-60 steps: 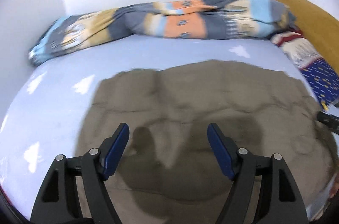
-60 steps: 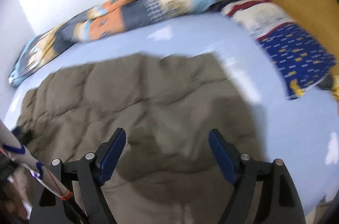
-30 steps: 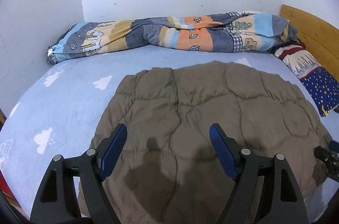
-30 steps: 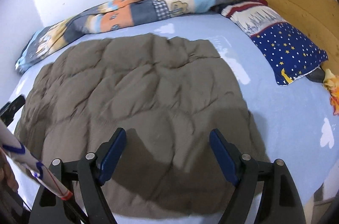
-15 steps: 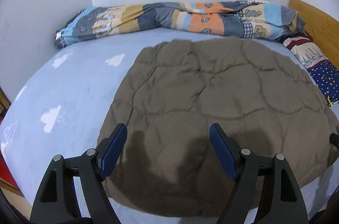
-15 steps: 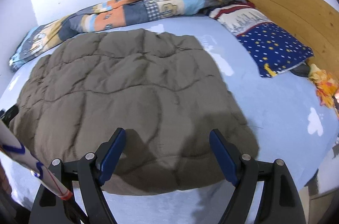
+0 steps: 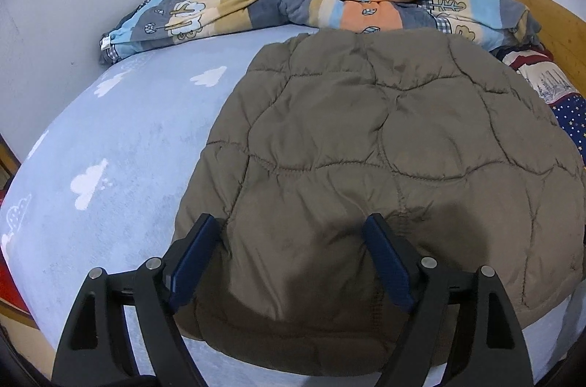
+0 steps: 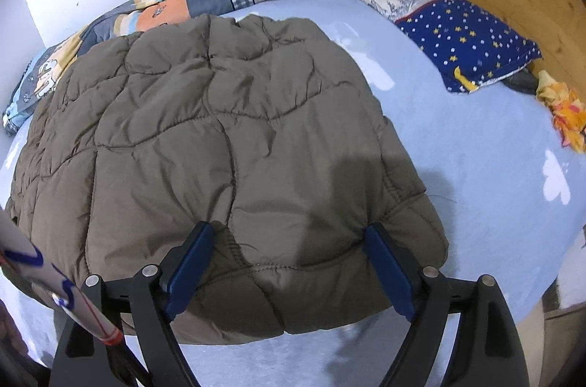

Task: Fold large clothes

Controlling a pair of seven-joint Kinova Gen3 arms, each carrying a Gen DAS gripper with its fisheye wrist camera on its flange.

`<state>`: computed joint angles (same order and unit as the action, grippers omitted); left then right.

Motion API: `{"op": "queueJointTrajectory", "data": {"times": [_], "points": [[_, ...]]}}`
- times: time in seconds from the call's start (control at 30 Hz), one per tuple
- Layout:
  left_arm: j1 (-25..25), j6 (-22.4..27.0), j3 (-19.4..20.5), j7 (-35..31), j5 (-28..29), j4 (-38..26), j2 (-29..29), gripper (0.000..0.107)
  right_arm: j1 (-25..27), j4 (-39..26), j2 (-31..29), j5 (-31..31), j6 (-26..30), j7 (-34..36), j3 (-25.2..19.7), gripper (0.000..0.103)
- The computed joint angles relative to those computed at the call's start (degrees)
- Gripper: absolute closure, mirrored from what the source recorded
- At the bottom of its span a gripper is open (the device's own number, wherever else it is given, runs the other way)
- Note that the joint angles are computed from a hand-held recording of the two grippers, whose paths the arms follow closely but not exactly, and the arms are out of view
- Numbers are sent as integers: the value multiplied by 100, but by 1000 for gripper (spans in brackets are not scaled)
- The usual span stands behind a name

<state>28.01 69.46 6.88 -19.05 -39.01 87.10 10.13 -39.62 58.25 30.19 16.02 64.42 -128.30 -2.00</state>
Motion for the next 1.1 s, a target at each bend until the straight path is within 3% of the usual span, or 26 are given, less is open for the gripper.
{"op": "queueJointTrajectory", "data": {"times": [0.37, 0.47, 0.67, 0.73, 0.77, 0.87, 0.9, 1.0, 1.1], "points": [[-324, -532, -51, -36, 483, 309, -187, 19, 195, 159, 27, -241, -249, 142, -74, 8], [-281, -453, 0, 138, 382, 348, -269, 19, 236, 264, -16, -275, -383, 196, -82, 7], [-94, -225, 298, 607, 69, 618, -681, 19, 231, 1096, -697, -113, -1172, -111, -33, 11], [-132, -232, 376, 664, 101, 761, -748, 19, 161, 1302, -878, 88, -1203, -387, 25, 11], [-170, -227, 393, 662, 141, 806, -738, 19, 157, 1326, -901, 164, -1139, -476, 26, 13], [-350, -403, 348, 562, 373, 899, -739, 19, 380, 1217, -777, -19, -830, -460, -96, 34], [-405, -454, 333, 530, 448, 908, -744, 19, 432, 1183, -729, -81, -773, -455, -117, 37], [-478, -481, 318, 523, 570, 888, -730, 18, 652, 1049, -574, -386, -667, -285, -201, 37], [-312, -230, 462, 800, 88, 828, -719, 18, 649, 997, -535, -415, -594, -264, -164, 36]]}}
